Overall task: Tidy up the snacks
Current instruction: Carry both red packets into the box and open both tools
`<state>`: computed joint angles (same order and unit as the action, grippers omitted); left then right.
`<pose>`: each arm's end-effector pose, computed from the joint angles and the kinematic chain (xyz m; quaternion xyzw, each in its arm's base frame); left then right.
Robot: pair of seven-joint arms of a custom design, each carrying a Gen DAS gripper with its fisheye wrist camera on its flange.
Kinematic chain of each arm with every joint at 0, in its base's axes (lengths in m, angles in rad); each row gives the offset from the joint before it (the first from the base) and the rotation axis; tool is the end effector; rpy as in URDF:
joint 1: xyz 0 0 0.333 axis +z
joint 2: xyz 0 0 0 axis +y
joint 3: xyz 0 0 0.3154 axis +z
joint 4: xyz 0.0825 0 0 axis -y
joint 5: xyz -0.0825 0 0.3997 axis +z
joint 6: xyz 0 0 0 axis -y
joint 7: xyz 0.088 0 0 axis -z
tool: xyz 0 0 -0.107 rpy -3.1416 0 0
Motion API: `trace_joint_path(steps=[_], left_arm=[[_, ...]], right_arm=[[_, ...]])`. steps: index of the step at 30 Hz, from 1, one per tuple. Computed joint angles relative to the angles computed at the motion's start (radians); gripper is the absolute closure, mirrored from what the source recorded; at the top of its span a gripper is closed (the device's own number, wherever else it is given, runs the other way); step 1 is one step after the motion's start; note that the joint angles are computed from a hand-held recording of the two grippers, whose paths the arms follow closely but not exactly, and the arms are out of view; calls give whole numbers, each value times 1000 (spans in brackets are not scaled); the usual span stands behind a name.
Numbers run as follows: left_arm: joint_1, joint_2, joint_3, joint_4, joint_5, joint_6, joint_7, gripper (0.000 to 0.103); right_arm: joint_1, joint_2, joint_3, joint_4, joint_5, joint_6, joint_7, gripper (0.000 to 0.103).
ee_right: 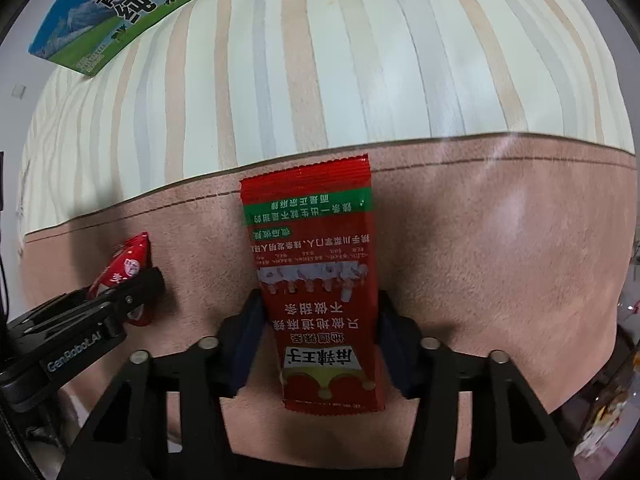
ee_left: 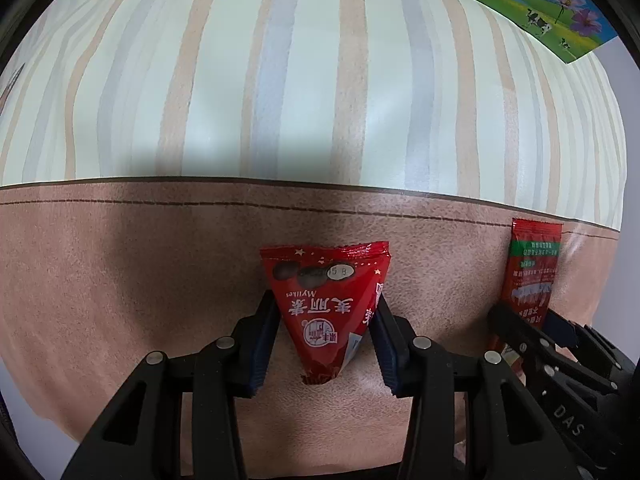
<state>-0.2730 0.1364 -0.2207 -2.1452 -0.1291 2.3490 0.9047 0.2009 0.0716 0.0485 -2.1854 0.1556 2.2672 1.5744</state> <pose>0.5073 -0.2737 0.3372 0.7917 -0.6068 0.0466 0.0539 0.5375 0.1409 0.3465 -0.7555 0.6523 0.0456 0.0417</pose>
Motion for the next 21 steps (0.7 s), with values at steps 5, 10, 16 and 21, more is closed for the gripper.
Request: trace_joint_path(steps=[5, 10, 16, 21], left_arm=[[-9, -16, -4, 2, 6, -11, -28, 67], [-6, -20, -10, 11, -23, -9, -1, 67], [-1, 9, -12, 15, -69, 28, 64, 60], [69, 2, -19, -42, -398, 100, 259, 46]], right_arm=[[-8, -6, -1, 9, 57, -15, -40, 55], [-44, 19, -11, 71, 232, -140, -167, 44], [-58, 23, -22, 100, 197, -141, -145, 27], [-57, 46, -12, 106, 211, -153, -118, 27]])
